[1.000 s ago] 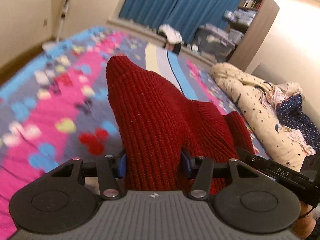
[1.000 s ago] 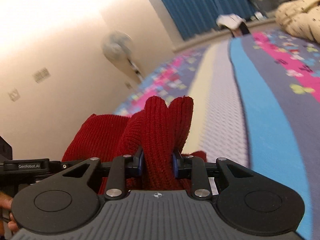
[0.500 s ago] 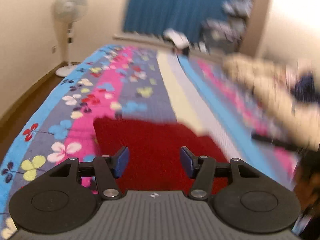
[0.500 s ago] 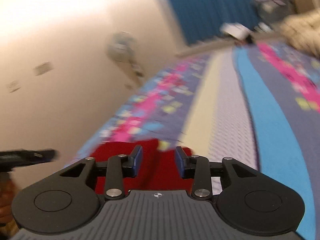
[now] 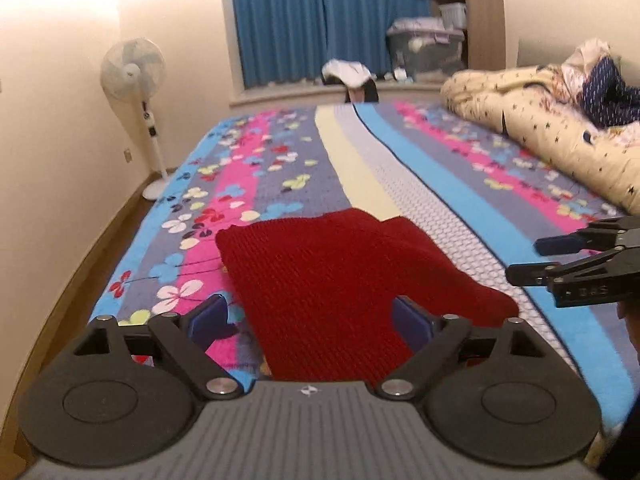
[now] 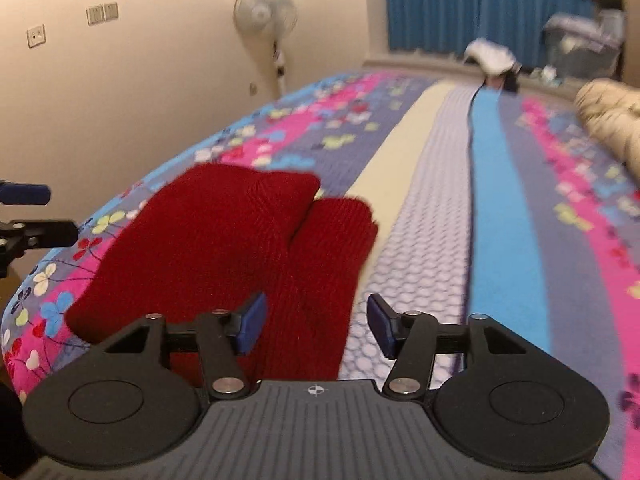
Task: Fold small clothes
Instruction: 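Open the right tool and withdraw it from the folded sweater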
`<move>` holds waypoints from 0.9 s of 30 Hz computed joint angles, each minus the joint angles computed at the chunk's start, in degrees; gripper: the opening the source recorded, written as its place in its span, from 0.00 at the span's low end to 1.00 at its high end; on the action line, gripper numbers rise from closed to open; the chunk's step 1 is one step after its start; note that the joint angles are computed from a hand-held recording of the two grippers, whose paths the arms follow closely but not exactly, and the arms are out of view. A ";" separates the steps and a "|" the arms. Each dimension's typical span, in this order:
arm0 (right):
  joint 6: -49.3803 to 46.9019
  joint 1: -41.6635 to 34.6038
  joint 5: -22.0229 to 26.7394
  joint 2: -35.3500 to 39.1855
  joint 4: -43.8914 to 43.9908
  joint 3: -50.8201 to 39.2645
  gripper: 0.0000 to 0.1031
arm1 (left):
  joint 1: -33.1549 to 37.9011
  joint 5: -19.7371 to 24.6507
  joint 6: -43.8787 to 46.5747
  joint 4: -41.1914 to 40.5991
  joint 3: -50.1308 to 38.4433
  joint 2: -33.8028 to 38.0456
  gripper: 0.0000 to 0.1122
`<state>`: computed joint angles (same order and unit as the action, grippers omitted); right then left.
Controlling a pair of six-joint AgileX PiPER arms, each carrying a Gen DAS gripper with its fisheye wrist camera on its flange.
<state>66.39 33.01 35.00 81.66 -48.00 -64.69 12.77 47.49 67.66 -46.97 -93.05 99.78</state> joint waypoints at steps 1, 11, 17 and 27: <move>4.31 2.72 2.03 -2.05 -4.02 1.77 0.75 | 0.84 -0.42 0.86 -1.42 2.47 -1.98 0.83; 29.72 28.88 30.05 -8.27 -20.76 8.95 0.92 | 3.66 -11.12 1.66 -6.96 28.40 -18.82 0.91; 31.52 25.26 27.62 -5.13 -18.59 7.96 0.92 | 3.21 -13.04 -2.73 -3.02 25.90 -17.14 0.91; 32.26 21.26 21.86 -1.18 -15.92 5.29 0.92 | 1.01 -12.79 -21.76 13.29 20.19 -12.71 0.91</move>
